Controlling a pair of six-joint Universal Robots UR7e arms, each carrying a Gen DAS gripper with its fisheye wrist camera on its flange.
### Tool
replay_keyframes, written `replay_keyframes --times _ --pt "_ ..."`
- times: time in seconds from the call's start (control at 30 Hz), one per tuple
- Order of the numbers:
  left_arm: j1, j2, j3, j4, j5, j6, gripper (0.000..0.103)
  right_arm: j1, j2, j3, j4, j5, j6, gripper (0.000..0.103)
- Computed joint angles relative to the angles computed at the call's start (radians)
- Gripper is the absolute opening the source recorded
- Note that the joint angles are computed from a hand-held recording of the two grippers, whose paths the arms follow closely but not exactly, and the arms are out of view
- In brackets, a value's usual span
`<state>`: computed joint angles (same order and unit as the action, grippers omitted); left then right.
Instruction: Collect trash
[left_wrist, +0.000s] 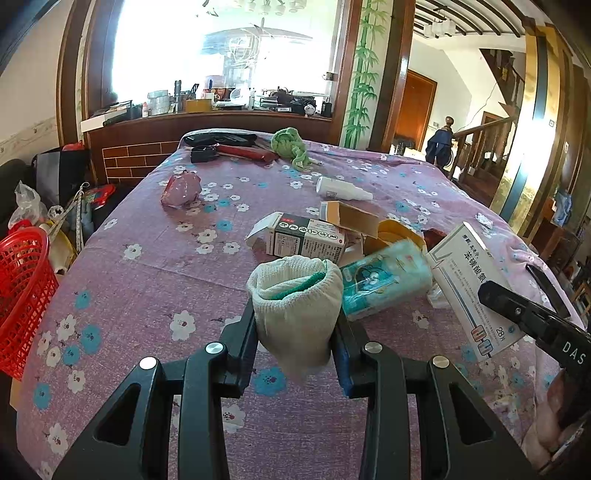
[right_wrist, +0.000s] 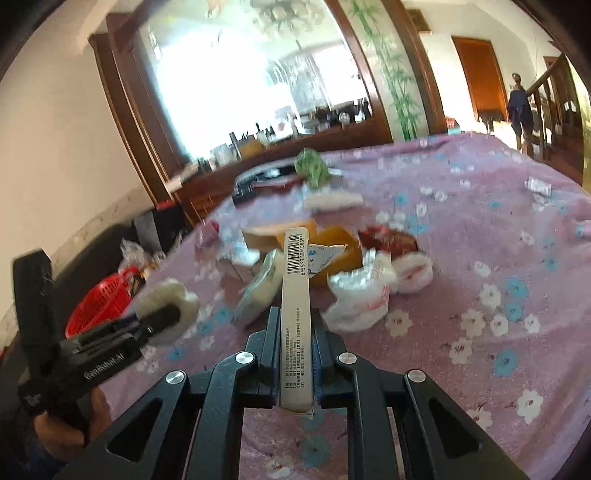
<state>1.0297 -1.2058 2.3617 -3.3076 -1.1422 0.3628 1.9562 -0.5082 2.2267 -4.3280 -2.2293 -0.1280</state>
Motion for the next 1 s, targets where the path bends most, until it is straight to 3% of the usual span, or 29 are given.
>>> replay_keyframes --times 0.37,0.5,1.0 --pt "-0.011 0.01 0.008 -0.037 0.037 -0.007 0.034 0.019 0.022 -0.007 -0.053 -0.005 -0.045 0.014" --pt "-0.024 0.003 0.024 -0.05 0.061 -0.022 0.034 0.019 0.008 -0.002 -0.001 0.001 0.003 0.014" --pt "-0.053 -0.078 0.084 -0.116 0.144 0.008 0.034 0.098 -0.002 -0.03 0.093 -0.024 0.011 0.014"
